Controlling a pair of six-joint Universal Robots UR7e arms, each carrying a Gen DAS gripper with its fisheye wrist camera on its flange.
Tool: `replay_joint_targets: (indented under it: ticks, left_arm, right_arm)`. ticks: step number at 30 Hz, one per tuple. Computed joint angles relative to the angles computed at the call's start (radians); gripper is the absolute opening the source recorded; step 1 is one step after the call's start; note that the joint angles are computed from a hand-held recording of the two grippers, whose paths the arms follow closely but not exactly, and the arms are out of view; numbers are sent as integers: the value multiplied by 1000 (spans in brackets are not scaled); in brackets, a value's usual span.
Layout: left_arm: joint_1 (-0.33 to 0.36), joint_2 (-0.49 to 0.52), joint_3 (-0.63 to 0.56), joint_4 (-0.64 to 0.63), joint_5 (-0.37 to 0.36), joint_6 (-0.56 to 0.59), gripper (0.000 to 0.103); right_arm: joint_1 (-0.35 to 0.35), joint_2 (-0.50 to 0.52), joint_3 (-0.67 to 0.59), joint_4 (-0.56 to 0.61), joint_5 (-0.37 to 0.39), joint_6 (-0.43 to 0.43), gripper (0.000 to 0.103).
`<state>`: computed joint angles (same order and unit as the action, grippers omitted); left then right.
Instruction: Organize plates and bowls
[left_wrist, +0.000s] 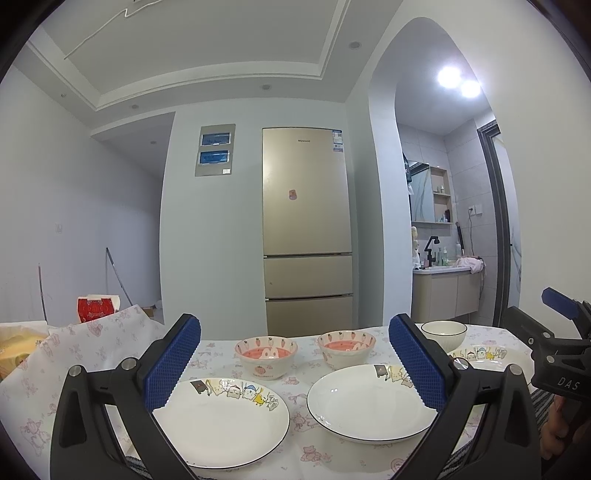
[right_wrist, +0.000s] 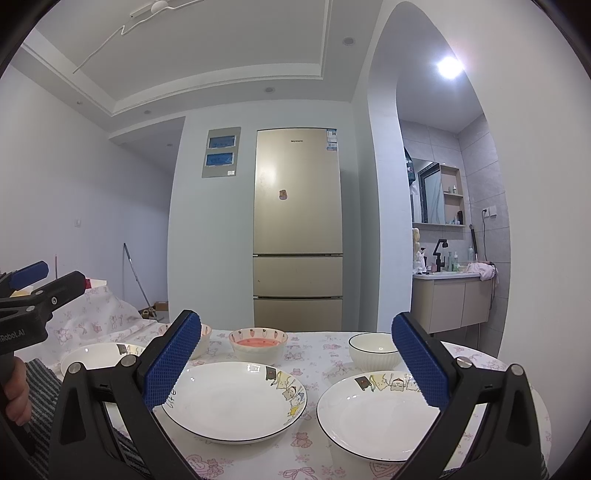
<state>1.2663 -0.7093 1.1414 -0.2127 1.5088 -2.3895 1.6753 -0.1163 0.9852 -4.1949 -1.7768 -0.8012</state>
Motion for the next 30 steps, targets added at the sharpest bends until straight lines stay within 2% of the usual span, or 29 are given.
replay_joint_targets:
  ticks: [6,17,24,30]
  left_arm:
    - [-4,-3,6,0,-7,8,103]
    - [-7,3,-11,26,-12,26,103]
    - [-8,12,-30,50,-28,33,103]
    - [-11,1,-2,5,-36,42,103]
  right_arm:
    - [1,7,-6,-24,2,5,103]
    - [4,11,-24,5,-12,7,103]
    - [1,8,-13,7,19,4,103]
    - [3,13,-30,17,0,7,103]
